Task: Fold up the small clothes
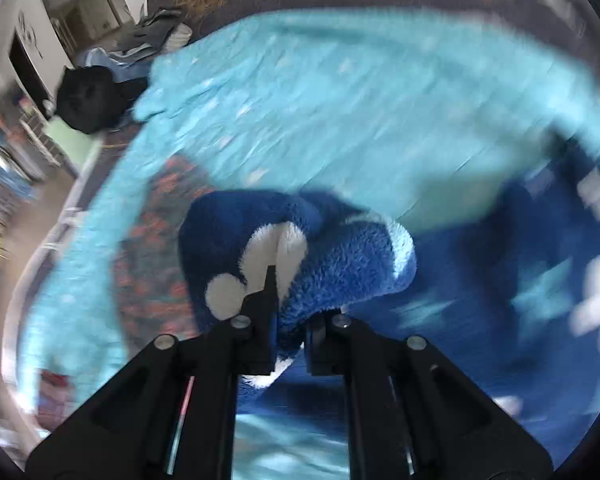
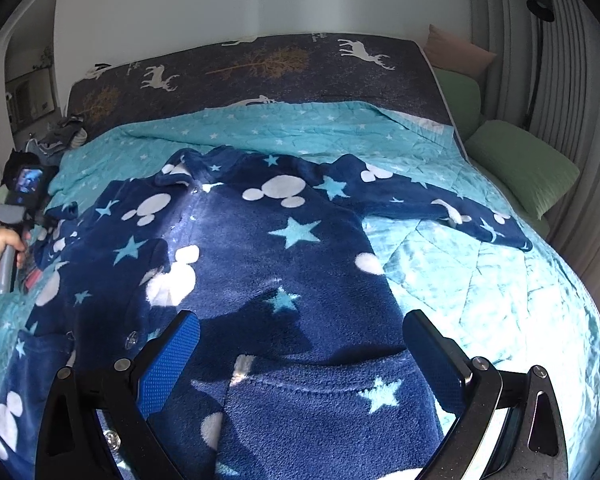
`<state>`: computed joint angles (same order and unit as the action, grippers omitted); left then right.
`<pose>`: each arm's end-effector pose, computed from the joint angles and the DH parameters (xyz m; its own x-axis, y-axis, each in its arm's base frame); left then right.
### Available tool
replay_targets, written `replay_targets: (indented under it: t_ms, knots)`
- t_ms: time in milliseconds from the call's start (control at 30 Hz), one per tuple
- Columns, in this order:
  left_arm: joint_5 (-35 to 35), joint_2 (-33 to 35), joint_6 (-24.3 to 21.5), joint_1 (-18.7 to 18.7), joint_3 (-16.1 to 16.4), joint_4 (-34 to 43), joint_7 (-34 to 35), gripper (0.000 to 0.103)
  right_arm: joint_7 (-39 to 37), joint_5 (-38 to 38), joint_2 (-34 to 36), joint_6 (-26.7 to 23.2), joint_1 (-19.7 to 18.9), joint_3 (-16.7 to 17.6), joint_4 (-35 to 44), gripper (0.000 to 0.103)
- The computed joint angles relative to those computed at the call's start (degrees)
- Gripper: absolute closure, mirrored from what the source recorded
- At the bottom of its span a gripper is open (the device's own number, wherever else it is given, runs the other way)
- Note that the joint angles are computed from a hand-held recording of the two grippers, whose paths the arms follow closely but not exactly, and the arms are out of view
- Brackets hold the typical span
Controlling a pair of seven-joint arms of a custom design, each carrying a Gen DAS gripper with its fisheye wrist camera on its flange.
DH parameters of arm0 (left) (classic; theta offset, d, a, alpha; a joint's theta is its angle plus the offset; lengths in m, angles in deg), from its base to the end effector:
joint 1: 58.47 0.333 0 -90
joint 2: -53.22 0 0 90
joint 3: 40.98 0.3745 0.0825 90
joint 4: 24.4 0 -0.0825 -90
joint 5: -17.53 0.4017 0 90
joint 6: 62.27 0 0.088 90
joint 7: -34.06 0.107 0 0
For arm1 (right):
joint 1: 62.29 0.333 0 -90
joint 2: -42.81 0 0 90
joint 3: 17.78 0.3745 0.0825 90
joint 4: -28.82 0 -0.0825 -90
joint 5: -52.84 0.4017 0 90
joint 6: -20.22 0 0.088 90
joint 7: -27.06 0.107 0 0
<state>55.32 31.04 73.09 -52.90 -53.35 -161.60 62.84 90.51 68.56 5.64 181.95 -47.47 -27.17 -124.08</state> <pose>0.4531 -0.0564 0.5447 0.5601 -0.8151 -0.1478 -0.6942 -0.3644 -0.6207 0.3775 0.0117 0.5636 0.3221 -0.9467 -0.0090 -0.6431 -0.2118 -0.7359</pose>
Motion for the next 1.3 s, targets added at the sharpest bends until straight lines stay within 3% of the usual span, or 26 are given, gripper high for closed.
replay_targets:
  t_ms: [200,333,400,433,467,533,633,733,833,967,1167,1200,1300]
  knots:
    - [2.42,0.00,12.05,-3.95,-4.20,6.10,0.71,0.092,0.36,2.07,1.22,-1.15,1.99,-0.40,1.72,0.000]
    - [-4.86,5.03,21.82,-10.20,-3.90,9.59,7.34,0.088,-1.24,3.08,-0.36,0.29,3.78,-0.38,1.48,0.000]
    - [-12.01,6.58,24.52,-14.41,-2.46,9.33,13.31,0.077,-1.83,2.64,-1.04,0.37,3.73,-0.30,1.36,0.000]
    - [-15.87,6.78,25.32,-16.55,-1.70,8.73,16.70,0.063,-2.06,2.28,-1.29,0.38,3.44,-0.25,1.32,0.000]
    - [-18.08,6.42,26.19,-17.27,-1.37,7.70,18.77,0.050,-2.19,1.85,-1.47,0.39,2.95,-0.19,1.29,0.000]
    - [-17.37,4.22,27.04,-14.81,-3.21,5.36,17.64,0.040,-2.30,1.29,-1.47,-0.02,2.07,-0.52,1.51,0.000]
    - [-14.87,-1.58,27.20,-9.54,-6.15,0.52,13.84,0.034,-2.99,2.23,-0.28,-2.50,2.40,-2.55,2.99,0.000]
    - [-9.24,-9.59,23.05,-1.56,-11.28,-4.38,6.99,0.026,-5.08,6.26,2.40,-7.85,4.87,-5.65,6.36,0.000]
    - [-11.76,-13.18,19.56,-3.17,-8.72,-8.68,6.96,0.026,-9.03,13.20,6.69,-15.31,8.80,-8.83,11.76,0.000]
    - [-14.07,-14.36,14.62,-3.95,-8.24,-11.84,6.32,0.026,-10.75,22.44,15.69,-26.94,12.49,-11.13,21.12,0.000]
    - [-16.21,-12.43,13.17,-5.40,-5.98,-13.76,6.40,0.026,-6.60,37.27,31.45,-50.62,11.66,-13.65,32.73,0.000]
    - [-16.71,-12.02,13.46,-5.64,-5.37,-13.93,6.65,0.026,-5.04,38.14,32.80,-52.64,10.99,-13.19,33.03,0.000]
    - [-16.88,-9.75,14.24,-4.55,-5.28,-13.50,5.72,0.026,-2.14,39.04,32.57,-48.80,9.43,-10.34,31.20,0.000]
